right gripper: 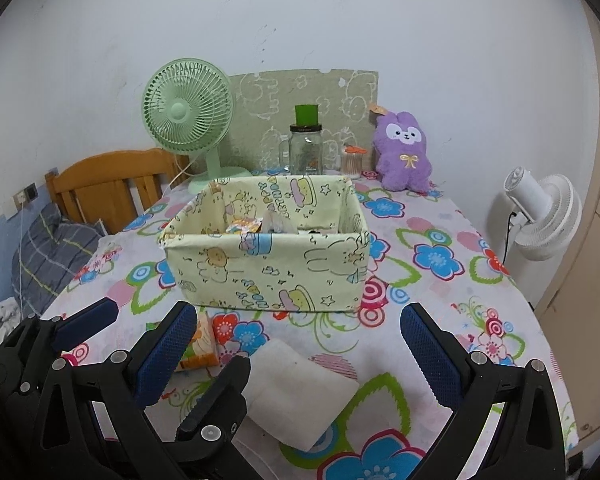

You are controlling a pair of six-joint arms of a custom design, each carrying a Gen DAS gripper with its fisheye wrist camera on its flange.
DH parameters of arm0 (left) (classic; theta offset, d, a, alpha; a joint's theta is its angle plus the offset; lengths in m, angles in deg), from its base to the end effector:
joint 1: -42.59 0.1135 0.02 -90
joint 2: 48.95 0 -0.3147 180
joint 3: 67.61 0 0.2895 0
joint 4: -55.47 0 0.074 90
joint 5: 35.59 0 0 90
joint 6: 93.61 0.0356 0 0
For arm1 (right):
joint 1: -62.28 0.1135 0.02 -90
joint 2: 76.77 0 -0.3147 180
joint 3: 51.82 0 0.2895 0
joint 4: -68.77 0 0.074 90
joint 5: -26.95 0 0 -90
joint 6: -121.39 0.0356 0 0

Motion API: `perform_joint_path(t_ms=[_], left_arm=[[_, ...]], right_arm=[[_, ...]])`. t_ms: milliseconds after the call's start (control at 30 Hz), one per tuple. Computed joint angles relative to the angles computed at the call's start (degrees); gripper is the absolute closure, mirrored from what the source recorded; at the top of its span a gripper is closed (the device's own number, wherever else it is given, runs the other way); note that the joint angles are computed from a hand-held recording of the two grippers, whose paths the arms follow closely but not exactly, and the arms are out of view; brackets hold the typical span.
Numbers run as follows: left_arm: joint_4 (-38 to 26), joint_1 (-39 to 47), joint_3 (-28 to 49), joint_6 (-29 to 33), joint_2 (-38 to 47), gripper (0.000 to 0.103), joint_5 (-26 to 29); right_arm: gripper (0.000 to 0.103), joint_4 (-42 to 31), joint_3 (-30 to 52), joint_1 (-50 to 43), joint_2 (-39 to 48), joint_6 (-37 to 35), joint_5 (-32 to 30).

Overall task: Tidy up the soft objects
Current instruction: 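Lower both grippers toward the green tissue pack and white cloth on the table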

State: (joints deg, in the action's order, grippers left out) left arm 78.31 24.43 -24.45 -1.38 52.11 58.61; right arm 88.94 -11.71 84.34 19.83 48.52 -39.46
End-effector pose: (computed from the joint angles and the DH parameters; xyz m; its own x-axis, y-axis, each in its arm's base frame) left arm 0.3069 -0.1034 0.1142 -0.5311 0.2150 -0.8196 0.3888 0.9213 -0.0102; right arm 0.2852 0.1002 0.1216 -0.5379 0.0733 -0.8398 0.1183 0.9929 0.0108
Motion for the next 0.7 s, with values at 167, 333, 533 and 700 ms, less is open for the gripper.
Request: perform_joint_path(t_ms=[167, 333, 533, 700], left_arm=[[1.7, 0.2, -0.35, 1.22, 2.46, 0.001, -0.19], [2.19, 0.83, 0.25, 1.71, 5.12, 0.001, -0.62], [2.41, 1.76, 0.94, 3.03, 8.44, 0.003, -1.66], [0.6, 2.91, 1.89, 3.45, 9.94, 0.004, -1.64]], right_arm=[[0.0, 2.54, -0.14, 0.21, 2.84, -0.98, -0.25], [0.0, 3.18, 0.86, 0.13, 6.13, -0.6, -1.23], [0.0, 3.69, 2.16, 0.13, 10.23, 0.0, -2.26], [0.0, 2.18, 3.86, -0.16, 12.85, 1.05, -3.21]])
